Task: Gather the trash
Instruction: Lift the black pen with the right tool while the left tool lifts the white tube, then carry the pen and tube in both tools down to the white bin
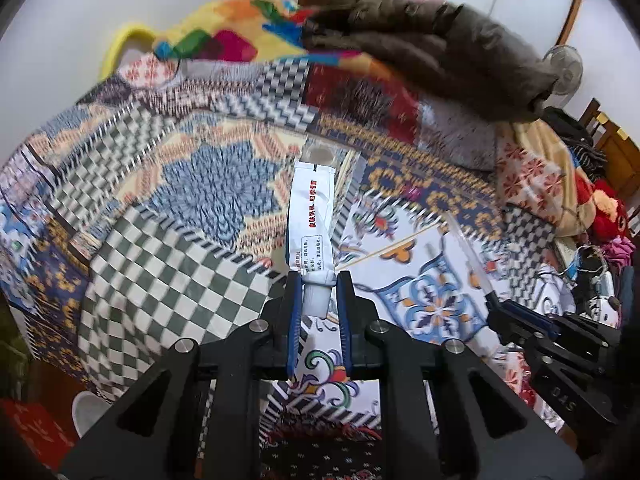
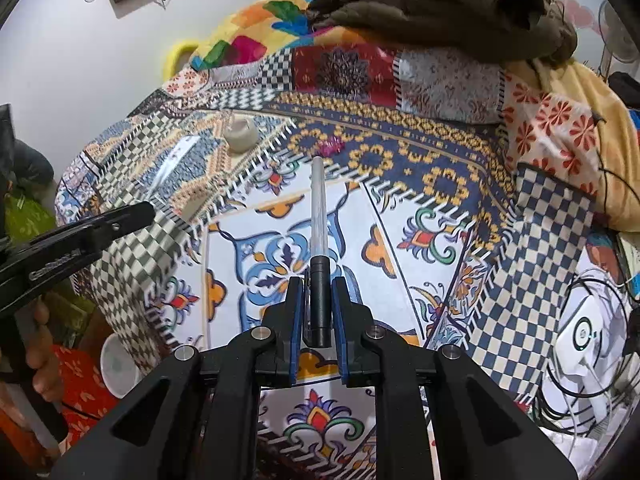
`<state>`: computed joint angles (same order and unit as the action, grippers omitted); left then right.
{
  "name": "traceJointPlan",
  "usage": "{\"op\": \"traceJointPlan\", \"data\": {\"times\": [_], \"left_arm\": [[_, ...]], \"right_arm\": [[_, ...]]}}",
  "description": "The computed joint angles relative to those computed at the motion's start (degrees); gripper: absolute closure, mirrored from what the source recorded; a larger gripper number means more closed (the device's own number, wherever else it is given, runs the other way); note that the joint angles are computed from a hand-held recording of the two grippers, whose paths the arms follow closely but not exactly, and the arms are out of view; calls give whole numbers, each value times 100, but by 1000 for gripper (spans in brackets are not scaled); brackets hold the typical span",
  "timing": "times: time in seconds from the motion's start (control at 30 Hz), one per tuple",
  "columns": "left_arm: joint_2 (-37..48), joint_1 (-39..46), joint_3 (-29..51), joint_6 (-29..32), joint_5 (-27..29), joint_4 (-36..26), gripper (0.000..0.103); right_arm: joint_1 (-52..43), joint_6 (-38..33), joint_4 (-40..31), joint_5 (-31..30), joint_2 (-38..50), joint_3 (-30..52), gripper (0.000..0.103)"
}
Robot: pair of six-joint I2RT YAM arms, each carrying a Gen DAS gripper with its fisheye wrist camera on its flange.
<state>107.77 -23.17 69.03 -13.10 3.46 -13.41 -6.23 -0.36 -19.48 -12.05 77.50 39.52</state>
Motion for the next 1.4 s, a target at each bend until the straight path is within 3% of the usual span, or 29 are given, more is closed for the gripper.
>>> {"op": "traceJointPlan", "data": {"times": [0.4, 0.6, 0.77, 0.97, 1.1, 1.27, 1.4], "left_arm": [[-2137, 371, -660, 290, -18, -972, 87], [-3257, 838, -1040, 566, 136, -1508, 87], [-4157, 1666, -1301, 992, 606, -2037, 87], [-5045, 3241, -1453, 1821, 1562, -2783, 87], [-5327, 4677, -1469, 2738, 2399, -3344, 87], [-5162, 6718, -1365, 4220, 3436, -4137, 87], [-4732, 7899, -1190, 5212, 3845, -4592, 87]], "right_arm": [[981, 530, -1425, 651, -1589, 750, 90], [2249, 1153, -1974, 1449, -2053, 1250, 90], [3561, 1842, -2328, 2300, -2088, 1658, 90], [5239, 2618, -2686, 3350, -1749, 2171, 90], [6171, 3072, -2720, 3792, -1347, 2436, 90], [7099, 3481, -2572, 4073, -643, 2772, 90], [7584, 3591, -2402, 4073, -35, 3080, 90]]}}
